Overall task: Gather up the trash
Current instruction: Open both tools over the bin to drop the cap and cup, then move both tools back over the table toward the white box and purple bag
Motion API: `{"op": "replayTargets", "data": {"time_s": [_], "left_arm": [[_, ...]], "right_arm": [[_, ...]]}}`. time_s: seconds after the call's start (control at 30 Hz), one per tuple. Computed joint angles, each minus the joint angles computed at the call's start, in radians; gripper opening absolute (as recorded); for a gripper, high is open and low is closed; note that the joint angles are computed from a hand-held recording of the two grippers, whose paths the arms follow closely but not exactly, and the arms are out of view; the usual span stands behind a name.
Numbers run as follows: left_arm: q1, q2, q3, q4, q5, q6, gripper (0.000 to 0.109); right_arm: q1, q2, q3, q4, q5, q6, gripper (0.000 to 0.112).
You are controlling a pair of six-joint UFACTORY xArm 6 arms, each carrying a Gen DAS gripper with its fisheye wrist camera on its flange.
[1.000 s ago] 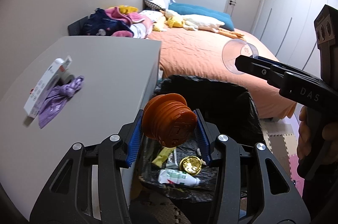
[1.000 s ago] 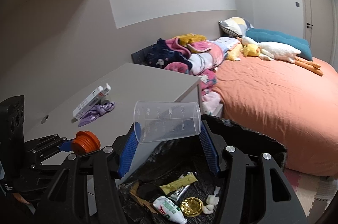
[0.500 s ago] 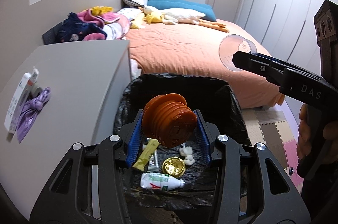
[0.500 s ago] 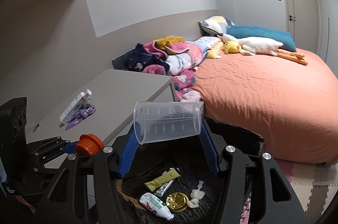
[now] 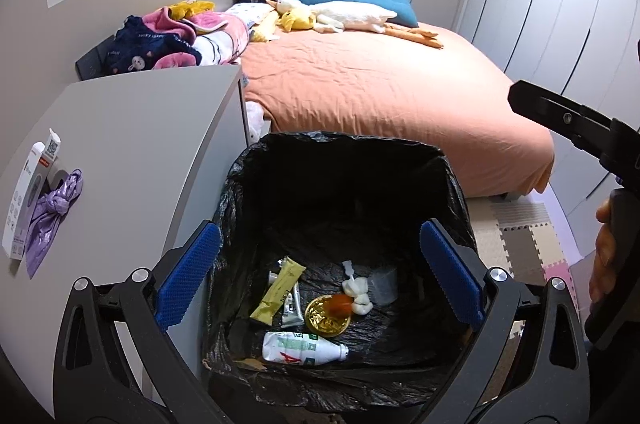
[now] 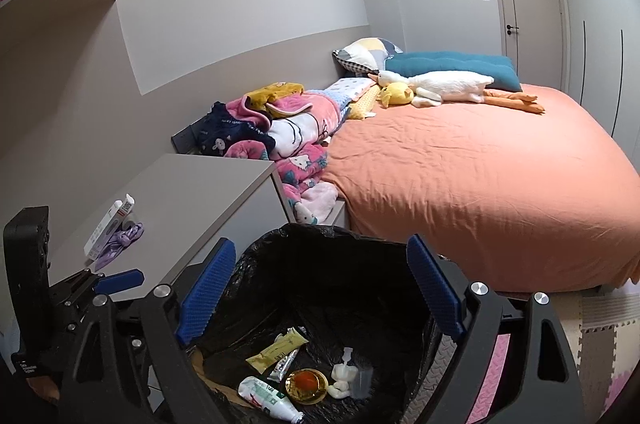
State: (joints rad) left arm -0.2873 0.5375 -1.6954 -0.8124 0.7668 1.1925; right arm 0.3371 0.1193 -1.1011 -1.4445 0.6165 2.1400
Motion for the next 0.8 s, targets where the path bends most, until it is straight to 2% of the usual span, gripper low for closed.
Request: {"op": "replayTargets", "data": {"time_s": [0.33,0.8], "left_arm": [[0.026,0.023,-0.028,0.012,-0.006,-0.020,0.097],[0.103,0.110,-0.165,0.034,0.001,-0.074,0.097]], "right_arm": [[-0.004,0.062,-0.069,0.026,-0.037,-0.046,0.088],[0.007,0.231,-0.283,0.084,-0.098,-0.149,0.088]]}}
